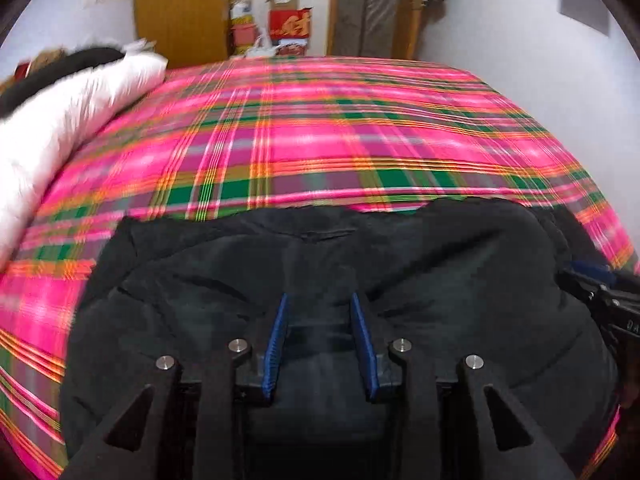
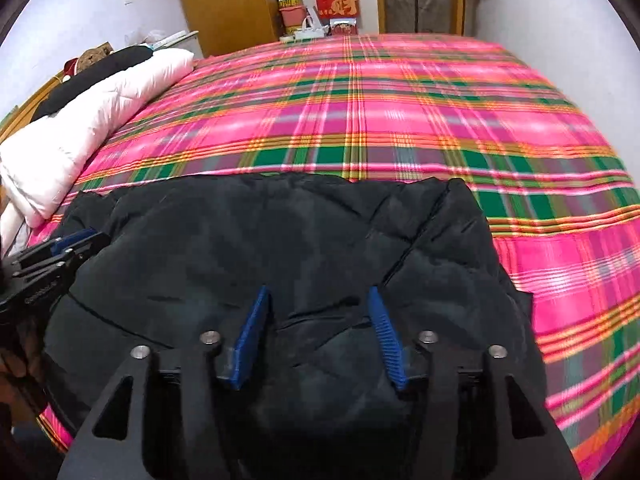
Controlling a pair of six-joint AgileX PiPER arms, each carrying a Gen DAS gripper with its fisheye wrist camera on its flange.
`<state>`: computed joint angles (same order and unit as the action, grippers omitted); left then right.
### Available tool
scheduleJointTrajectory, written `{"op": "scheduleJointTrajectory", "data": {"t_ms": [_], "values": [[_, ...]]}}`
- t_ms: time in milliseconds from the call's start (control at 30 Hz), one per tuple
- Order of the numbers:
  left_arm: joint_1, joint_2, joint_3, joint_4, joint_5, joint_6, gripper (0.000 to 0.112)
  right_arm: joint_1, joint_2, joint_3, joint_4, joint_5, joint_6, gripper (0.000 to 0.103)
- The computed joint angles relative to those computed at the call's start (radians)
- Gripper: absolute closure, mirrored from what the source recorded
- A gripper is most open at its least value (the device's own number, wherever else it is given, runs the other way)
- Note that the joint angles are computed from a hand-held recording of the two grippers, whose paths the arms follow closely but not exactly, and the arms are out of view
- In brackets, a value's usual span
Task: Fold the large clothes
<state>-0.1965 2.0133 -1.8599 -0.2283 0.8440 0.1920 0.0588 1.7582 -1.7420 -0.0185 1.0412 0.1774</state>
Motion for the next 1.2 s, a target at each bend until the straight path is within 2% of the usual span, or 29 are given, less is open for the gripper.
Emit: {"op": "scheduleJointTrajectory", "data": {"t_ms": [200, 333, 433, 567, 667, 700, 767, 800, 867, 933, 1000, 1067, 1200], "values": [[-0.002, 0.007, 0.070, -0.008, -0.096, 0.017, 0.077, 0.000, 0.010, 0.072, -0.010, -0.098, 0.004, 0.048], [-0.006, 0.010, 0.088, -0.011, -0.113, 0.010, 0.077, 0.005, 0.004, 0.091, -0.018, -0.111, 0.012, 0.048], [-0.012, 0.027, 0.062, 0.014, -0.095, -0.014, 0.077, 0.009, 0.016, 0.079, -0.029, -0.102, 0.024, 0.048], [-0.023, 0.060, -0.011, 0.057, -0.030, -0.049, 0.077, 0.018, 0.060, -0.005, -0.050, -0.019, 0.041, 0.048], [-0.028, 0.083, -0.104, 0.091, 0.073, -0.073, 0.077, 0.018, 0.094, -0.111, -0.050, 0.092, 0.055, 0.048], [-0.029, 0.082, -0.133, 0.098, 0.112, -0.082, 0.077, 0.024, 0.089, -0.146, -0.058, 0.133, 0.071, 0.048], [-0.018, 0.046, -0.144, 0.083, 0.160, -0.087, 0.078, 0.037, 0.038, -0.136, -0.071, 0.141, 0.085, 0.048], [-0.011, 0.000, -0.101, 0.067, 0.146, -0.076, 0.078, 0.048, -0.019, -0.100, -0.071, 0.126, 0.082, 0.048], [-0.002, -0.124, 0.042, 0.036, 0.069, -0.038, 0.078, 0.076, -0.116, -0.027, -0.099, 0.108, 0.093, 0.048], [0.011, -0.275, 0.220, -0.061, -0.003, 0.027, 0.078, 0.112, -0.221, 0.068, -0.116, 0.086, 0.120, 0.048], [0.005, -0.368, 0.345, -0.118, -0.047, 0.070, 0.078, 0.154, -0.287, 0.153, -0.144, 0.073, 0.158, 0.048], [-0.025, -0.388, 0.416, -0.113, -0.063, 0.065, 0.077, 0.177, -0.288, 0.208, -0.160, 0.086, 0.181, 0.048], [-0.085, -0.325, 0.439, -0.013, -0.118, -0.003, 0.077, 0.121, -0.209, 0.227, -0.105, 0.074, 0.139, 0.049]]}}
